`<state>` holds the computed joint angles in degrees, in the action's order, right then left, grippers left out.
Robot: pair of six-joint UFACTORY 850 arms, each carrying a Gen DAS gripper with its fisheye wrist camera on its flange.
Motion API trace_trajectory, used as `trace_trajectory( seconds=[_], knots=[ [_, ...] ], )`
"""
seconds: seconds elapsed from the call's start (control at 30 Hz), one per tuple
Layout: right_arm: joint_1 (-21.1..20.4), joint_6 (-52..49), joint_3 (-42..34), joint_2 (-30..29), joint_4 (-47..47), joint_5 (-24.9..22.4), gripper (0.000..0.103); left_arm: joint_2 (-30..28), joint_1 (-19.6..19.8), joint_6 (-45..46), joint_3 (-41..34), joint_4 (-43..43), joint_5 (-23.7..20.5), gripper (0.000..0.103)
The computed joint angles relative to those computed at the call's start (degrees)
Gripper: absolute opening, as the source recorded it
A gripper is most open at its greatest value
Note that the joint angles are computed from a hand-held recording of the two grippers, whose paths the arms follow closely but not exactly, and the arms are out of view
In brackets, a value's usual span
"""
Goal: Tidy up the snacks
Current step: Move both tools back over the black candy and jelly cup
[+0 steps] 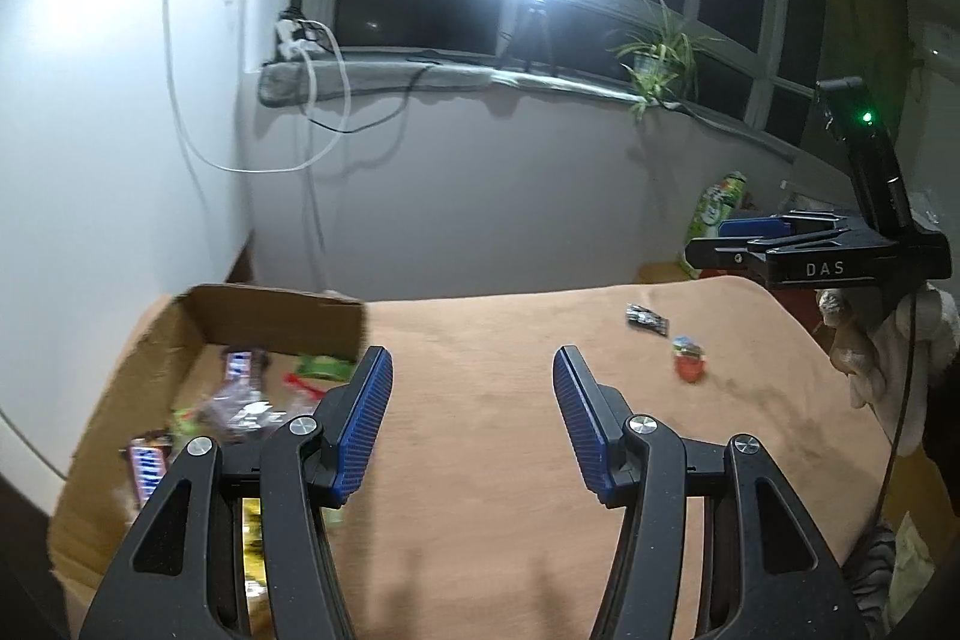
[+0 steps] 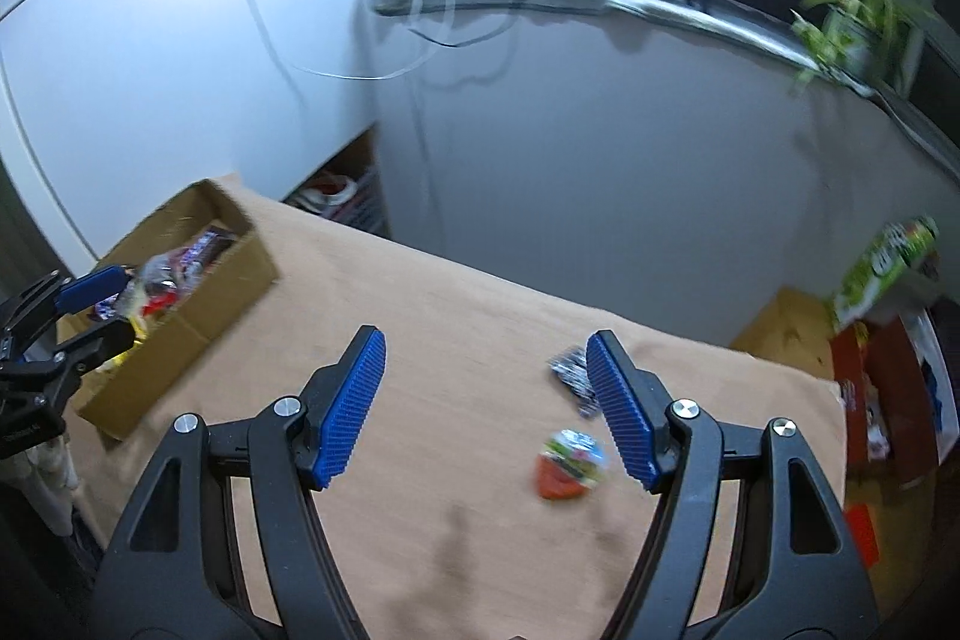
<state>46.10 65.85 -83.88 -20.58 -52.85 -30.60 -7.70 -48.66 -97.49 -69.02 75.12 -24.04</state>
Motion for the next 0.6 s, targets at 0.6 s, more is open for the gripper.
trace_trajectory(
  seconds=[0.6],
  knots=[
    [-4.95, 5.29, 12.32, 2.86, -3.22, 7.78, 0.072, -16.73, 0.95, 30.39, -18.77, -28.86, 6.53, 0.055]
  ],
)
